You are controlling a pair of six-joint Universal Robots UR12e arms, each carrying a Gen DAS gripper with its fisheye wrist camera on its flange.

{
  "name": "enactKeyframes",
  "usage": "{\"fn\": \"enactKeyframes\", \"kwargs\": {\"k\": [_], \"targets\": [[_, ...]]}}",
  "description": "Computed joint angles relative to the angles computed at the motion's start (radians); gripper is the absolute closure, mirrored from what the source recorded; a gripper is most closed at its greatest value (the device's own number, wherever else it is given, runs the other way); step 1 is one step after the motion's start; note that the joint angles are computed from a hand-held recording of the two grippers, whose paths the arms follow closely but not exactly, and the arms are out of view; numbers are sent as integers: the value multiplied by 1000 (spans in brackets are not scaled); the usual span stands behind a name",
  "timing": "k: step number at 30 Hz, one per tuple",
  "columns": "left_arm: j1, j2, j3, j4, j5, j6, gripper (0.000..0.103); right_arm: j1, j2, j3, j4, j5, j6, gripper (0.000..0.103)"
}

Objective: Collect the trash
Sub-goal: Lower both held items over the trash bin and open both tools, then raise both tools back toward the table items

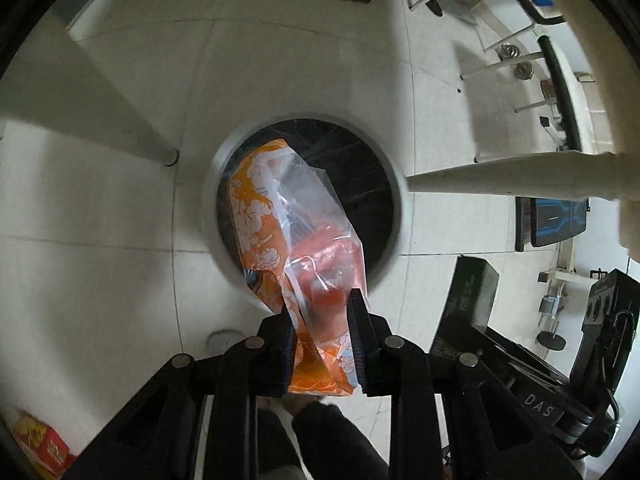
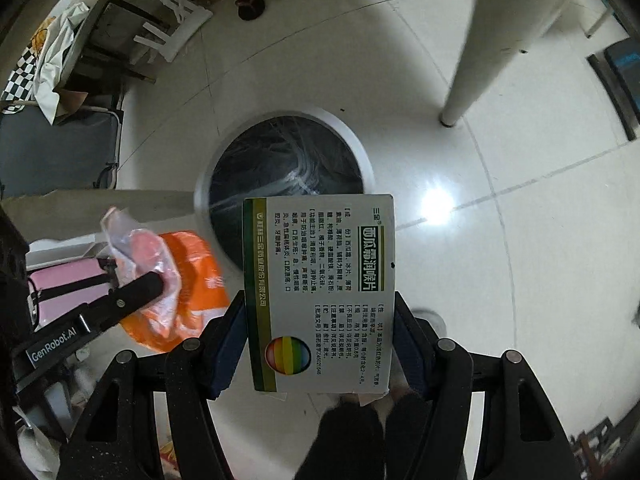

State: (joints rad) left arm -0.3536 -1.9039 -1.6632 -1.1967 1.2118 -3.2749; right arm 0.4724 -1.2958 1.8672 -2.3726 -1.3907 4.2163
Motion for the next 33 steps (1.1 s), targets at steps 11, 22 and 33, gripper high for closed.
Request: {"fn": "enactKeyframes", "kwargs": {"k": [11, 22, 33], "targets": [[13, -9, -55, 96, 38, -2, 2, -14, 112, 20, -207, -58, 12, 5], [-15, 63, -90, 124, 295, -6, 2, 23, 58, -23, 41, -181, -22, 5], [-5, 170, -70, 13, 354, 9, 2, 78, -32, -125, 266, -260, -65, 5]]}}
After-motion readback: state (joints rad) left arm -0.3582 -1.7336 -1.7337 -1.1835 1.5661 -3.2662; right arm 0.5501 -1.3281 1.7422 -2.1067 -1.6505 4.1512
